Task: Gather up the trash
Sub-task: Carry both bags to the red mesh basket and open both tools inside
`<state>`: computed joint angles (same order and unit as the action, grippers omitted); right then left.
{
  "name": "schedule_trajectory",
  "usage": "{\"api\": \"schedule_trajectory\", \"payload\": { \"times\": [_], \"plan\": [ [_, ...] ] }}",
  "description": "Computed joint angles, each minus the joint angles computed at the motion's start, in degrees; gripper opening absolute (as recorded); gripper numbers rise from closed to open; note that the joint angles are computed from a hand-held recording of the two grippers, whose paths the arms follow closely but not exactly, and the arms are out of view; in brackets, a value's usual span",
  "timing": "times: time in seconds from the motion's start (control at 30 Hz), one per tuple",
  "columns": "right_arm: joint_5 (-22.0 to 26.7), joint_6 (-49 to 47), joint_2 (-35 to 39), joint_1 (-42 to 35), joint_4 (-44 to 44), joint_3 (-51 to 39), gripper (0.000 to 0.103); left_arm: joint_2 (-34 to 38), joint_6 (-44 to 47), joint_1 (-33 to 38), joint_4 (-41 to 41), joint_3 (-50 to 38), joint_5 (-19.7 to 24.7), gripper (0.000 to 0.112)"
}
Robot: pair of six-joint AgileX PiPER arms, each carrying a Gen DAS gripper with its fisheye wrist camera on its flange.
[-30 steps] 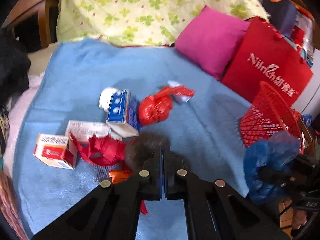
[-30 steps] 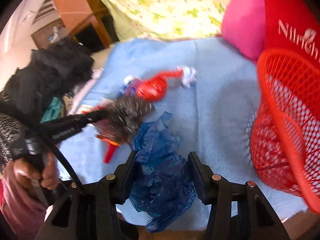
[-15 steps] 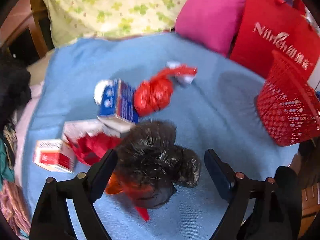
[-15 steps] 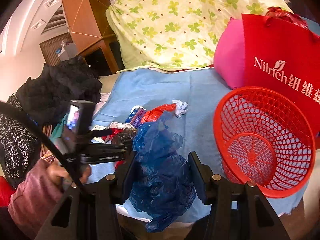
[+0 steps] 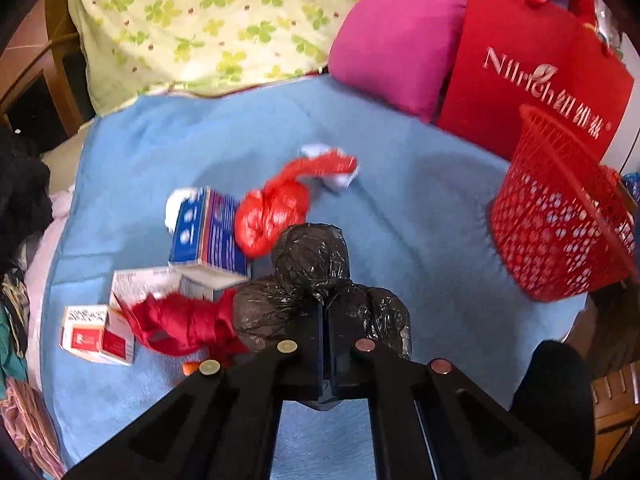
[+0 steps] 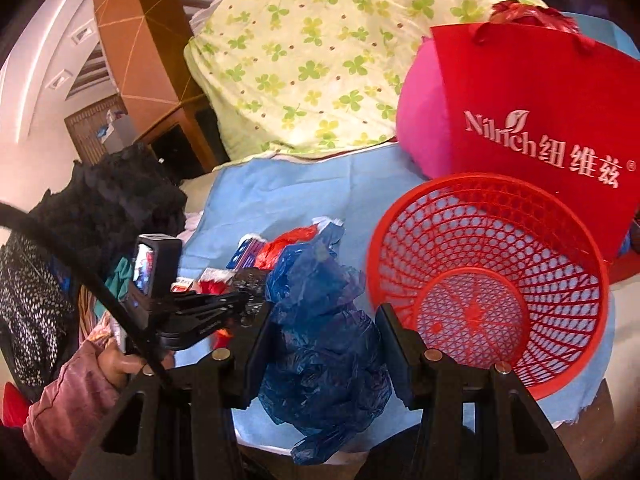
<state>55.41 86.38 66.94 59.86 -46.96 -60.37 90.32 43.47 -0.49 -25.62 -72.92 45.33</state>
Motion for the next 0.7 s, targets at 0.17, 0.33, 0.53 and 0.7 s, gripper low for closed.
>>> {"api": "schedule_trajectory", "payload": {
  "times": [0.17,0.33,0.53,0.7],
  "plan": [
    [2.26,2.43,-4.43,0.11,-1.97,2.68,0.053,-3.17,-1.43,-2.33,-0.54,-2.01,0.23,0.002],
    [6.29,4.69,-8.87,1.03,-4.90,3.89,0.053,-6.52,-2.07,-6.71,-2.79,-7.66,4.52,0.002],
    [12.37,8.78,-15.08,0.94,-8.79,6.58,0.054,-5.40,-7.67,-17.58,-2.29,-18.06,8.84,0.002],
    [6.56,7.26,-20.79,-10.41,-5.07,11.56,0.054,-0.42,-15.48,-27.59,3.91,-23.41,8.24,0.003]
  ]
}}
